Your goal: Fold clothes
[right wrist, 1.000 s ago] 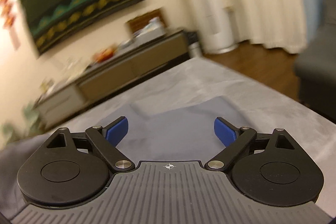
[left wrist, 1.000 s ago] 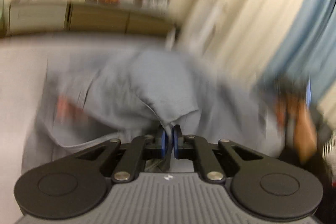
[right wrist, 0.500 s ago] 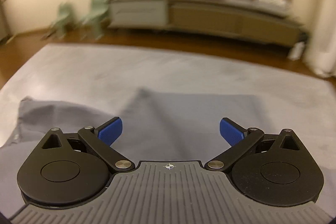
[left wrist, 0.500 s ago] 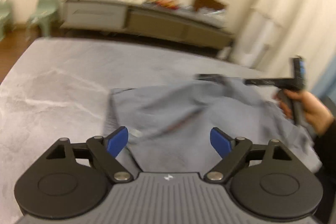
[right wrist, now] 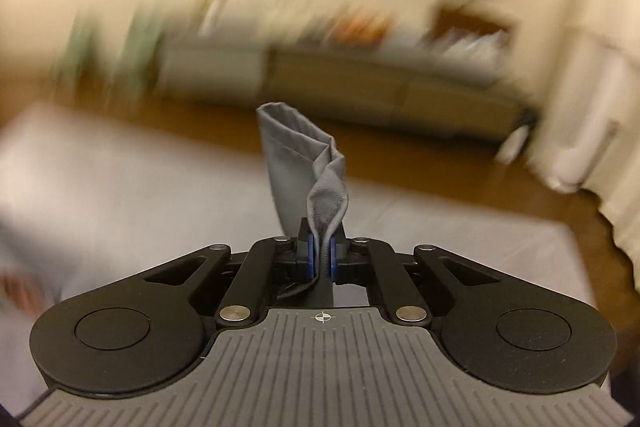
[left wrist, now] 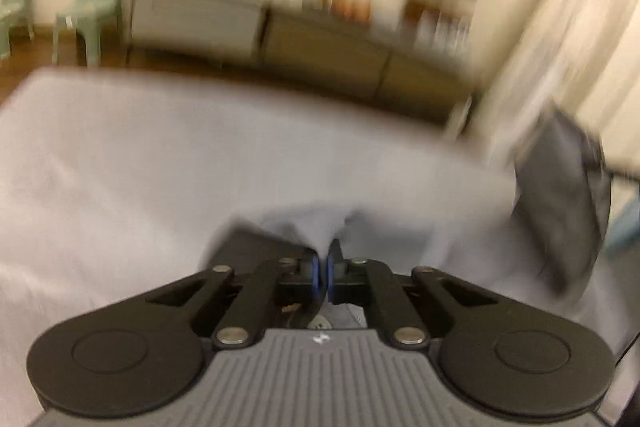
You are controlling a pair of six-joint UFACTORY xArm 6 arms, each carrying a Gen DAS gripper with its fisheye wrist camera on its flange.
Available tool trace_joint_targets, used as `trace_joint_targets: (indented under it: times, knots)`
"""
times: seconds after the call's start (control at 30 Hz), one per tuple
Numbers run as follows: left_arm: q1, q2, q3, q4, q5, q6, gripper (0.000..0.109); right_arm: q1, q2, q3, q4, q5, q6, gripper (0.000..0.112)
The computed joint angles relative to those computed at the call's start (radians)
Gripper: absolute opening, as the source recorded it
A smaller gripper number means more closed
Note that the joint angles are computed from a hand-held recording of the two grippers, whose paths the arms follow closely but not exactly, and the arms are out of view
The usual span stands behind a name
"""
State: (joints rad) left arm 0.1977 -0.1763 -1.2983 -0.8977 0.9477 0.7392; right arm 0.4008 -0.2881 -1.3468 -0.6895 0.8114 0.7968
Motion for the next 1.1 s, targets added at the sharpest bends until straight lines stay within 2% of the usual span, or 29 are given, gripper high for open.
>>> trace_joint_targets:
  times: [0.03, 0.07, 0.17, 0.27, 0.33, 0.47, 0.53, 0.63, 0.73, 0.77, 0.8, 0.83, 0.87, 0.9, 0.97, 1.03, 1.1]
  knots:
    - [0.033, 0.005, -0.042, -0.061, 0.016, 0.000, 0.004, -0.048, -0.076, 0.026, -0.046, -0.031, 0.068, 0.005]
    - [0.047, 0.008, -0.075, -0.089, -0.002, -0.006, 0.004, -0.086, -0.133, 0.040, -0.098, -0.021, 0.124, 0.005]
    - [0.059, 0.044, -0.171, -0.116, -0.098, -0.055, 0.004, -0.214, -0.235, 0.059, -0.165, 0.035, 0.187, 0.005]
    - [0.051, 0.099, -0.235, 0.017, -0.184, -0.229, 0.004, -0.348, -0.308, 0.143, -0.120, 0.050, 0.209, 0.005]
    - [0.063, 0.136, -0.258, 0.075, -0.191, -0.313, 0.004, -0.429, -0.350, 0.217, -0.100, 0.047, 0.244, 0.005]
    - [0.057, 0.202, -0.335, 0.231, -0.151, -0.377, 0.004, -0.459, -0.339, 0.264, -0.063, 0.026, 0.180, 0.005]
    - [0.039, 0.226, -0.398, 0.252, -0.153, -0.385, 0.004, -0.473, -0.329, 0.280, -0.051, 0.014, 0.153, 0.005]
    - [-0.013, 0.304, -0.530, 0.341, -0.166, -0.458, 0.004, -0.477, -0.275, 0.216, -0.109, -0.028, 0.199, 0.005]
    - [-0.074, 0.424, -0.694, 0.491, -0.160, -0.574, 0.007, -0.475, -0.196, 0.152, -0.161, 0.008, 0.250, 0.005]
    - [-0.095, 0.463, -0.726, 0.575, -0.142, -0.614, 0.018, -0.468, -0.172, 0.142, -0.163, 0.054, 0.253, 0.006]
    - [-0.117, 0.495, -0.750, 0.665, -0.106, -0.653, 0.036, -0.462, -0.140, 0.133, -0.160, 0.100, 0.245, 0.013]
    - [-0.133, 0.500, -0.734, 0.732, -0.089, -0.675, 0.044, -0.453, -0.120, 0.147, -0.140, 0.137, 0.216, 0.021]
    - [-0.138, 0.476, -0.675, 0.757, -0.089, -0.673, 0.045, -0.445, -0.104, 0.163, -0.121, 0.166, 0.194, 0.038]
    - [-0.130, 0.427, -0.574, 0.740, -0.129, -0.659, 0.046, -0.439, -0.124, 0.209, -0.112, 0.157, 0.200, 0.052]
    - [-0.087, 0.344, -0.422, 0.619, -0.156, -0.592, 0.048, -0.426, -0.167, 0.302, -0.097, 0.135, 0.212, 0.061]
    - [-0.015, 0.240, -0.252, 0.453, -0.175, -0.518, 0.055, -0.388, -0.287, 0.429, -0.101, 0.087, 0.250, 0.066]
    - [0.048, 0.159, -0.122, 0.335, -0.165, -0.441, 0.065, -0.293, -0.419, 0.539, -0.120, 0.083, 0.293, 0.076]
